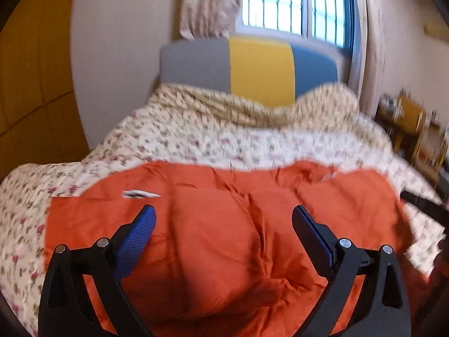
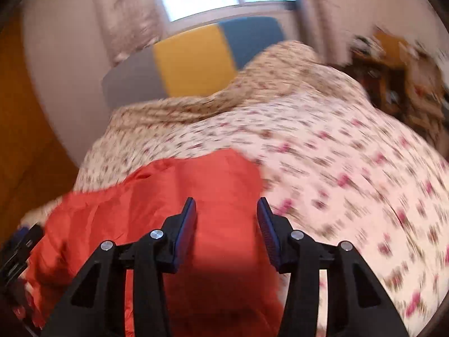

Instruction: Fold large clothes

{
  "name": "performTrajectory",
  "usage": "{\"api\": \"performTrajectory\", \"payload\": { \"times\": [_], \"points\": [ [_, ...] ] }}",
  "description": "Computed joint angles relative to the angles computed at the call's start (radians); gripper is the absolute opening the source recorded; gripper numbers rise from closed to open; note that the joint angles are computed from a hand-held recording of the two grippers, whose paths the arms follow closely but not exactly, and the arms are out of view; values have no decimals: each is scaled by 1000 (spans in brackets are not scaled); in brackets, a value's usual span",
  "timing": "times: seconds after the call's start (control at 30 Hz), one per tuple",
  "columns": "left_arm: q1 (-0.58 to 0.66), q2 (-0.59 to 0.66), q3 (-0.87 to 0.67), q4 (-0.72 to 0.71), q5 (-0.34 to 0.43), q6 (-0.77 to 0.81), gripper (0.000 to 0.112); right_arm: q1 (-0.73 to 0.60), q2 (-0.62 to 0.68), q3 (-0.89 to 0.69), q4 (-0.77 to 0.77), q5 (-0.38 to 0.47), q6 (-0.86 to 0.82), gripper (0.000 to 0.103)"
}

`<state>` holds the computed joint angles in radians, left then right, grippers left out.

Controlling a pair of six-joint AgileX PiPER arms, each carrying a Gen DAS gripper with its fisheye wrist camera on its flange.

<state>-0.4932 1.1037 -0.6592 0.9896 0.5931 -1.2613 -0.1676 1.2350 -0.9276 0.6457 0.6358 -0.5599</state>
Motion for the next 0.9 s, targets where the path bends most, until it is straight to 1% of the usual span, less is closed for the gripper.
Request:
{"api": "performTrajectory", "payload": {
  "times": [0.03, 0.07, 0.1, 0.13, 0.17, 0.23, 0.27, 0.3, 0.33, 0.37, 0.4, 0.43, 0.47, 0.53, 0.57, 0.6, 0.63, 0.67, 0.7, 0.8, 0.87, 0.9],
  "points": [
    [9, 62, -22, 3, 6, 12, 97, 47, 29, -7, -20, -23, -15, 45],
    [13, 115, -37, 21, 31, 1, 97, 81, 23, 15, -43, -41, -3, 45],
    [34, 141, -40, 24, 35, 4, 97, 102, 32, 29, -54, -58, -2, 46],
    [83, 175, -46, -13, 11, 45, 97, 133, 72, 21, -95, -77, 31, 46],
    [148, 195, -41, -89, -53, 114, 98, 146, 94, 41, -102, -97, 29, 46],
    [269, 181, 17, -203, -230, 215, 100, 155, 137, 63, -81, -126, -8, 46],
    [301, 184, 36, -228, -291, 235, 100, 165, 150, 73, -72, -148, -14, 46],
    [310, 188, 48, -213, -312, 218, 100, 163, 162, 82, -48, -163, -38, 46],
    [298, 199, 49, -159, -304, 162, 100, 160, 171, 84, -31, -166, -53, 46],
    [262, 223, 36, -82, -269, 80, 100, 150, 187, 80, 2, -160, -83, 46],
    [255, 232, 38, -37, -261, 38, 100, 138, 193, 80, 29, -149, -108, 46],
    [245, 240, 34, -22, -250, 20, 100, 128, 187, 85, 48, -138, -124, 46],
    [243, 239, 39, -13, -251, 7, 100, 121, 165, 84, 34, -113, -107, 46],
    [252, 234, 47, -19, -259, 15, 100, 87, 141, 69, 55, -54, -121, 47],
    [255, 240, 45, -9, -261, 8, 100, 63, 119, 64, 85, -22, -141, 47],
    [261, 216, 67, -14, -263, 17, 100, 20, 89, 65, 155, 6, -188, 48],
    [258, 217, 67, -6, -259, 9, 100, -14, 67, 57, 203, 22, -205, 49],
    [261, 212, 72, -6, -259, 12, 100, -25, 66, 43, 219, 25, -201, 50],
    [260, 214, 73, 1, -259, 5, 100, -21, 77, 20, 205, 15, -175, 50],
    [268, 207, 82, -3, -268, 10, 100, 46, 176, -67, 37, -16, -22, 50],
    [261, 208, 82, 9, -264, -8, 100, 83, 236, -82, -41, -58, 31, 49],
    [262, 207, 85, 12, -266, -10, 100, 97, 259, -78, -54, -77, 30, 49]
  ]
}}
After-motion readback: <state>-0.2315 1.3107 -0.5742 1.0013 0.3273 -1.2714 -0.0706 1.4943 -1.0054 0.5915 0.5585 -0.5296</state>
